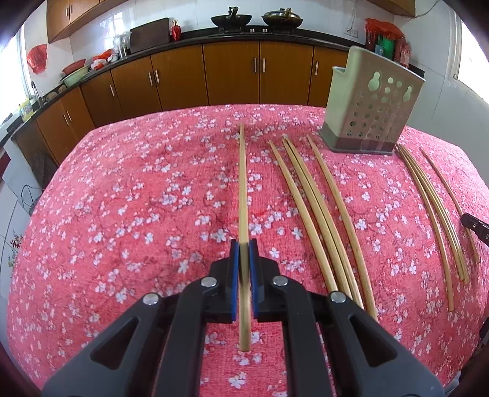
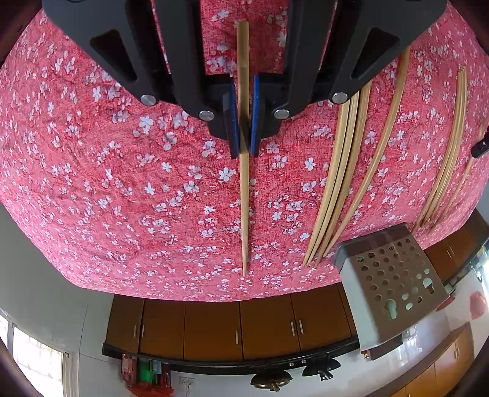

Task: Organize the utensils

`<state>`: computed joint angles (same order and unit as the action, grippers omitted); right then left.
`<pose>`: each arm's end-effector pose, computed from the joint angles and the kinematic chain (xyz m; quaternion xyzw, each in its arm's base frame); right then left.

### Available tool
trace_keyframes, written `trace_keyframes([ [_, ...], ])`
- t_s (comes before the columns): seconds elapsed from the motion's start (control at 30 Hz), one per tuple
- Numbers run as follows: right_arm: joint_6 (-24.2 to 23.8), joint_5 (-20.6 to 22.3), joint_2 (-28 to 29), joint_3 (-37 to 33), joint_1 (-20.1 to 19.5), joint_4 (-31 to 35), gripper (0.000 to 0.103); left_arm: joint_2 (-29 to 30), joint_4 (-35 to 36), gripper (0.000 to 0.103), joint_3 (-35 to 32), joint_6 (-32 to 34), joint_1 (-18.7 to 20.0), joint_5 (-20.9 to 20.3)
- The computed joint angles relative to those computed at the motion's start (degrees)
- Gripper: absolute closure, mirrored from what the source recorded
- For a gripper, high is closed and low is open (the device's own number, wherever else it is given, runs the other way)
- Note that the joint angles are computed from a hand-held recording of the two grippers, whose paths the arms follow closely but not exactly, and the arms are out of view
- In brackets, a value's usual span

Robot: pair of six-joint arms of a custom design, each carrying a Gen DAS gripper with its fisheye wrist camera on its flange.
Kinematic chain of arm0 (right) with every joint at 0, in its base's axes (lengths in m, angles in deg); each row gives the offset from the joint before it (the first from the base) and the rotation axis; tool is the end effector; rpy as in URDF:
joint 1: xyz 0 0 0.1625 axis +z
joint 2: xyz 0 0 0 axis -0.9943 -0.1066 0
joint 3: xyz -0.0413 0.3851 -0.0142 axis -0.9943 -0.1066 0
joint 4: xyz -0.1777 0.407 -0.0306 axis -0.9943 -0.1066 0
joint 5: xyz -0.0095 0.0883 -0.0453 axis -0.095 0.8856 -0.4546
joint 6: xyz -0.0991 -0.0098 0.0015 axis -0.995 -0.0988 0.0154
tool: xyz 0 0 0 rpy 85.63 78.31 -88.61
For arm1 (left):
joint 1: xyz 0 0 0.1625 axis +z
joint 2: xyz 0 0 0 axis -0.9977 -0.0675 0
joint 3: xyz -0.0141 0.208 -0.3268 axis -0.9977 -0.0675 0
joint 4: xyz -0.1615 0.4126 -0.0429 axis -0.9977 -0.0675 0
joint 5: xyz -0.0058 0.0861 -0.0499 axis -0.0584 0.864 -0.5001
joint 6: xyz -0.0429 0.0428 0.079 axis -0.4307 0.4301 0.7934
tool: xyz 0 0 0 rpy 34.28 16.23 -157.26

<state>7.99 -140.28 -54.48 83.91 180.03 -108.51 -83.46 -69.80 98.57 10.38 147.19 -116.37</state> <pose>0.1328 -0.6928 0.2734 -0.0853 -0.8326 0.3947 0.3790 -0.2472 -0.8547 0.1531 0.2970 0.8716 -0.2324 0.3131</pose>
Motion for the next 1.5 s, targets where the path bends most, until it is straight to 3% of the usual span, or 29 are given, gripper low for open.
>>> trace_keyframes([
  [0.07, 1.1, 1.5, -0.8, 1.0, -0.1, 0.1, 0.086, -0.1, 0.5, 0.094, 0.3, -0.3, 0.1, 0.0],
  [0.17, -1.4, 0.6, -0.2, 0.9, 0.3, -1.2, 0.084, -0.3, 0.6, 0.094, 1.1, -0.1, 0.1, 0.6],
  [0.2, -1.9, 0.1, 0.1, 0.7, 0.4, -1.3, 0.084, -0.3, 0.3, 0.094, 1.4, -0.1, 0.2, 0.6],
  [0.27, -2.1, -0.1, 0.3, 0.3, 0.4, -1.0, 0.095, -0.4, 0.0, 0.094, 1.6, -0.1, 0.2, 0.6],
  [0.4, -0.7, 1.0, -0.5, 0.5, 0.2, 0.3, 0.095, -0.6, 0.4, 0.095, 1.6, -0.3, 0.3, 0.1],
  [0.53, -2.4, 0.9, -1.1, 0.7, 0.9, -3.4, 0.095, -2.2, -1.1, 0.095, 2.4, -0.1, 0.0, -1.8],
  [0.73, -13.0, 0.2, 0.0, -1.9, 3.9, -15.4, 0.096, -4.7, -7.0, 0.095, 3.3, 1.5, -1.4, -5.3],
  [1.0, -22.6, 3.0, 2.0, -6.2, 6.7, -25.5, 0.096, -5.4, -13.7, 0.095, 1.6, 3.5, -3.2, -8.1],
  [1.27, -24.4, 6.3, 3.3, -11.6, 7.6, -26.4, 0.096, -0.8, -14.4, 0.095, -7.8, 6.0, -4.4, -8.3],
  [1.5, -25.5, 13.9, 6.2, -21.8, 10.2, -25.4, 0.096, 6.6, -10.5, 0.095, -25.1, 6.0, -6.7, -13.8],
])
